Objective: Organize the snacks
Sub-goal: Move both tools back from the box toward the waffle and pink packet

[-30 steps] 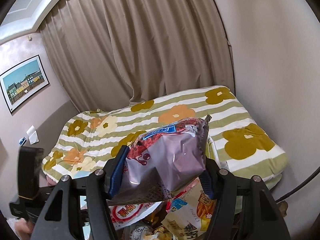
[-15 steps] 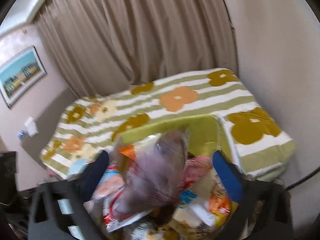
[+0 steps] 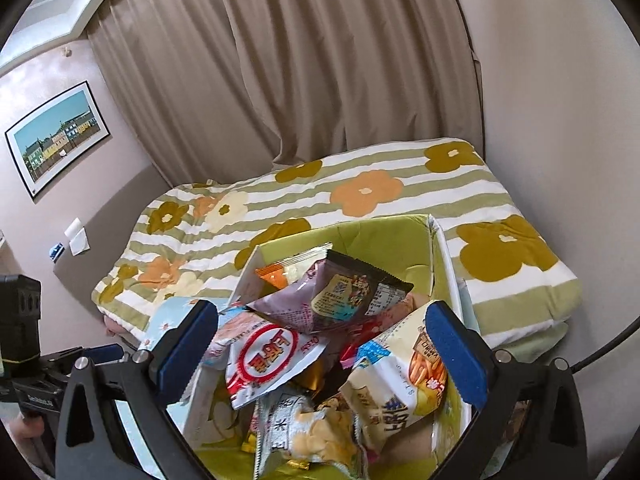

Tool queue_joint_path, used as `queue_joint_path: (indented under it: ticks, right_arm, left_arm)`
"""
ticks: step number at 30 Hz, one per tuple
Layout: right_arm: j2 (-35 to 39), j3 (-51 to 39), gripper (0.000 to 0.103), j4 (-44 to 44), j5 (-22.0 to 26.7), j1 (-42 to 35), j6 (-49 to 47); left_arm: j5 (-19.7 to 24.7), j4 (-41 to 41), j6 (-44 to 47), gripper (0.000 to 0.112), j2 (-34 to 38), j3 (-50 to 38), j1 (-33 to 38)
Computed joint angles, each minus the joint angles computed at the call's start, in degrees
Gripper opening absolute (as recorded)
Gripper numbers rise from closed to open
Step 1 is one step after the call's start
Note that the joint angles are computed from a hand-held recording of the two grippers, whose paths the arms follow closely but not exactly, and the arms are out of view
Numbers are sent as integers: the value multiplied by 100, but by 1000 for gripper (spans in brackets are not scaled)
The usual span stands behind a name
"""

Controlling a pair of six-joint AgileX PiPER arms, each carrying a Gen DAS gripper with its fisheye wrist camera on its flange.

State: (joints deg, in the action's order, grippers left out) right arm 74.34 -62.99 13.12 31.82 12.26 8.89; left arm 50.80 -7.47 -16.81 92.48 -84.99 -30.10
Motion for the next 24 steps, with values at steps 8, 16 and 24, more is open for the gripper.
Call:
queue_joint_path:
  ticks: [8,16,24]
  right_arm:
    - [-201,-278,103,-1180,211,809,1239]
    - [307,-1125,103,-3176,789,2420,3444]
    - [1677,-2756,103,-4200,1710,3675,4779]
  left_arm:
    - [-212,59,117,103,-552,503,272]
    - [-103,-949,1637,103,-1000,954,1492]
    - [596,-1979,3533,103,-966,973,3298]
